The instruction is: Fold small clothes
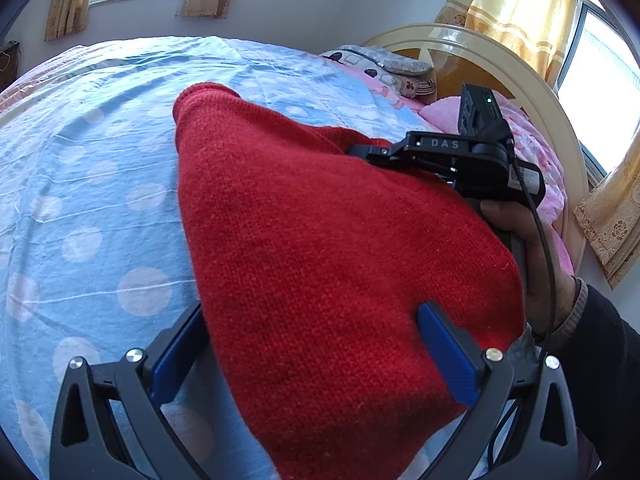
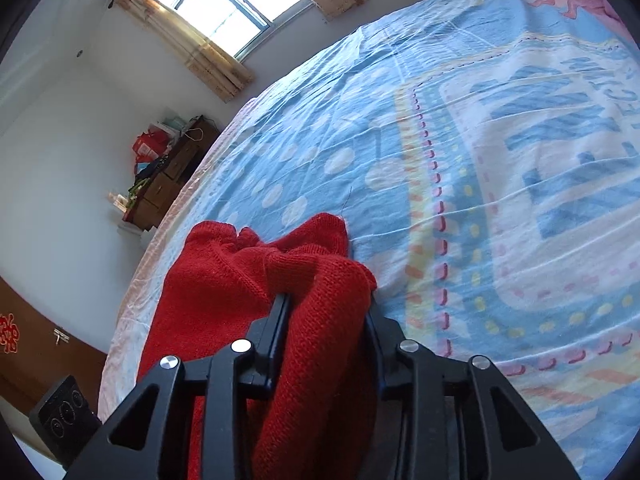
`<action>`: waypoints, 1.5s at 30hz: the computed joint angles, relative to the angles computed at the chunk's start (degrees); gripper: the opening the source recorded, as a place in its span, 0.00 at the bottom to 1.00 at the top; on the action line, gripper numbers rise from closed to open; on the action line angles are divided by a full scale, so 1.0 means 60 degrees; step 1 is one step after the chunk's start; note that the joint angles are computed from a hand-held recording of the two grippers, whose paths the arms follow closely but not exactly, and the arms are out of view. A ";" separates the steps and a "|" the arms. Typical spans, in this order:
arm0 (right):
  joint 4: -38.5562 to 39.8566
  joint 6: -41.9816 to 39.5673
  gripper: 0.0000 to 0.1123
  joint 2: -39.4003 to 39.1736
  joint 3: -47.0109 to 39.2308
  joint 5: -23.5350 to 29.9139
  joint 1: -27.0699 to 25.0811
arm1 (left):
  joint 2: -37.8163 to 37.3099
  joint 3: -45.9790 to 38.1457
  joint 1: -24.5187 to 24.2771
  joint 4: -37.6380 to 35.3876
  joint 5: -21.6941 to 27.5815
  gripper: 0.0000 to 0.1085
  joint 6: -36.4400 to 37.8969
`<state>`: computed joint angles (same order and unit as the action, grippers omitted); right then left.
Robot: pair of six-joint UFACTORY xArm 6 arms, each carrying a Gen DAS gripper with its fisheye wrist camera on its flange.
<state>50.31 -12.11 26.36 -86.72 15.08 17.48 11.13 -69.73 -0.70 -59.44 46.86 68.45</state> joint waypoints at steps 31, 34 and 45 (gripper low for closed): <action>-1.0304 0.8840 0.21 -0.1636 0.2286 -0.1345 0.0183 | -0.1024 0.0682 0.0019 0.0480 0.0014 0.39 -0.0073; -1.0153 0.8909 0.21 -0.2098 0.2911 -0.1897 0.0265 | -0.1482 0.1072 0.0044 0.0532 -0.0112 0.37 0.0136; -1.1797 1.0985 0.21 -0.3410 0.4415 -0.3423 0.0647 | -0.2855 0.2116 0.0671 0.0459 0.0304 0.37 0.0730</action>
<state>-20.47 53.80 5.90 -60.23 -5.46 21.37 -6.00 -57.03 3.33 -56.69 48.69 72.83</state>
